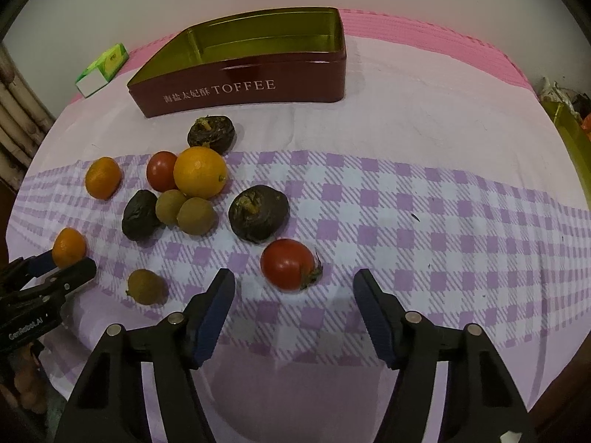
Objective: Organize fruits
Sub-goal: 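Grasp the mandarin orange with the left tool while the right tool grasps the red tomato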
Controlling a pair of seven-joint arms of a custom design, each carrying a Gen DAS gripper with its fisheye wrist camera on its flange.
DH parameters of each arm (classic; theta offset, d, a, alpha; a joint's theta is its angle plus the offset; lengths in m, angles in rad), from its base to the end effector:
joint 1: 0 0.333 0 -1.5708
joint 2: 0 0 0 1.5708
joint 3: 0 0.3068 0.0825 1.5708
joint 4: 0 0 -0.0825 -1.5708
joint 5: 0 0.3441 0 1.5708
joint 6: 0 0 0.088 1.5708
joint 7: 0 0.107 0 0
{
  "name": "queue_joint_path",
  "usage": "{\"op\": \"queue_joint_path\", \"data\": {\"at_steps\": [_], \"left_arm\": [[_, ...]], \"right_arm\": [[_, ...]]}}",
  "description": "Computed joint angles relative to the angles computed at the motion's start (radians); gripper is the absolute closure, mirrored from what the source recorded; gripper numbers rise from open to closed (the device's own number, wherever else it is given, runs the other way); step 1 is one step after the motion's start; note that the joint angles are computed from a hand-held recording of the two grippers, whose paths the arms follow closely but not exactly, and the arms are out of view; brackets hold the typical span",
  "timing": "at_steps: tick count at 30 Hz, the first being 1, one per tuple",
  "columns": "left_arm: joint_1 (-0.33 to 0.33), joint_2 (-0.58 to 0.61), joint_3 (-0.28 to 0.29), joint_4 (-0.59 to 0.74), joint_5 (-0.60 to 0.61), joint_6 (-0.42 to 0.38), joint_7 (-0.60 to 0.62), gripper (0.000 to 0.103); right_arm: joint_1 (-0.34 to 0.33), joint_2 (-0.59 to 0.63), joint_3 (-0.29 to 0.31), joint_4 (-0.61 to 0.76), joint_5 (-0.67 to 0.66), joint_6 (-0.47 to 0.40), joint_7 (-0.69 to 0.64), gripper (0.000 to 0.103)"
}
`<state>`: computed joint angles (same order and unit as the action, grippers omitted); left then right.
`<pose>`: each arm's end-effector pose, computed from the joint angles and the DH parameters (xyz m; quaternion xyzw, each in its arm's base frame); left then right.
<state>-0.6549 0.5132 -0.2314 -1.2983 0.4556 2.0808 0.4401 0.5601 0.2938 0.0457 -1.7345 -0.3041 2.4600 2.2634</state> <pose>0.4811 -0.4950 0.4875 -0.7323 0.6478 -0.1699 0.1233 0.5257 0.3608 0.4646 -0.7209 0.6501 -0.1400 0.1952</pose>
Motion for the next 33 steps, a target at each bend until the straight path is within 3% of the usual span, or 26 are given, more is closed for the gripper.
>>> {"op": "queue_joint_path", "data": {"at_steps": [7,13,33], "left_arm": [[-0.002,0.006,0.005,0.004,0.010,-0.002,0.005,0.050],[-0.002,0.011,0.010,0.008,0.024,-0.003,0.014,0.060],[0.000,0.007,0.013,0.014,0.035,-0.001,0.020,0.061]], "right_arm": [[0.005,0.021,-0.007,0.026,-0.011,-0.003,-0.012,0.046],[0.014,0.037,-0.015,0.047,-0.026,-0.004,-0.008,0.057],[0.015,0.029,-0.019,0.041,-0.053,-0.018,-0.001,0.065]]}}
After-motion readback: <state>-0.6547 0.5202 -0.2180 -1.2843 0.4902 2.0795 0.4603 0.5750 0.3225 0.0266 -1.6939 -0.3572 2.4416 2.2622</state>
